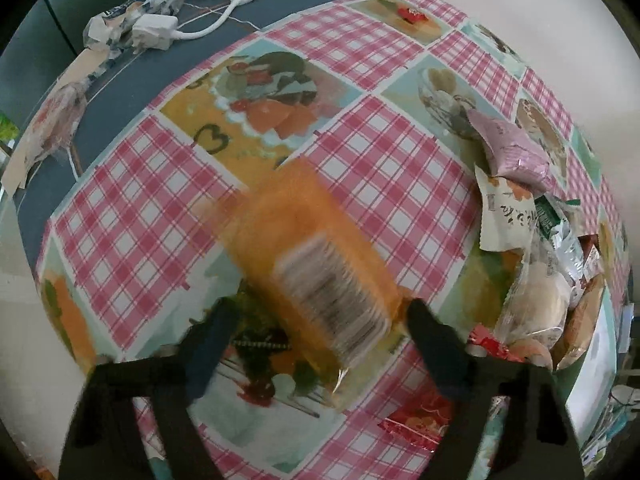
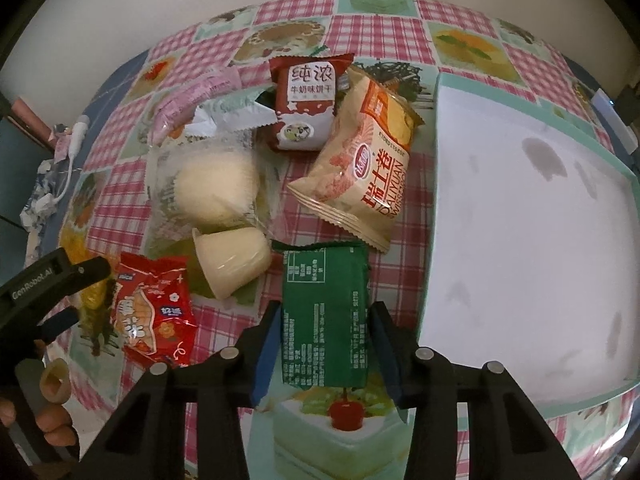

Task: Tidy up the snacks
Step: 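Grasp the orange bread bag with the left tool while the right tool grasps the green biscuit pack, then carry the orange bag and green pack into the white tray and release both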

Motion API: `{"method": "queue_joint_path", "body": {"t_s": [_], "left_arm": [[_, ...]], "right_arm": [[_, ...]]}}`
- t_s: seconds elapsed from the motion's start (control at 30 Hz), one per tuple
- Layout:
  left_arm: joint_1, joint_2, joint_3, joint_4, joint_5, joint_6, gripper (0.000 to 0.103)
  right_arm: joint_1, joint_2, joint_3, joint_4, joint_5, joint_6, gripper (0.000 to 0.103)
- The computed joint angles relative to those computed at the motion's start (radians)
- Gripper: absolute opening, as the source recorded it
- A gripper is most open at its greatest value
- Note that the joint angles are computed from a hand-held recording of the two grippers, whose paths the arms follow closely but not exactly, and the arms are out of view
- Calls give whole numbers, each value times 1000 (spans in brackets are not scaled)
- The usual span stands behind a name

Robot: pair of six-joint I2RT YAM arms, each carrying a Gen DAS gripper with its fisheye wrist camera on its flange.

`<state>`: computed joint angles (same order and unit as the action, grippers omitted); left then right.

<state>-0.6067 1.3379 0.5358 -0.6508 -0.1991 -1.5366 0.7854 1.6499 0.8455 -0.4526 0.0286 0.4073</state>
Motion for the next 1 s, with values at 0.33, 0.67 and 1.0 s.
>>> {"method": "queue_joint_path", "body": {"t_s": [0.33, 0.67, 1.0], "left_arm": [[-7, -37, -19, 16, -35, 18, 41], [-106, -218, -57, -78, -94, -72, 38], [-248, -300, 27, -259, -198, -175, 34]], "right_arm": [[-9, 23, -3, 25, 13, -38, 43], [-12, -90, 2, -30, 1, -25, 43], [-40, -186, -5, -58, -9, -38, 43]]}}
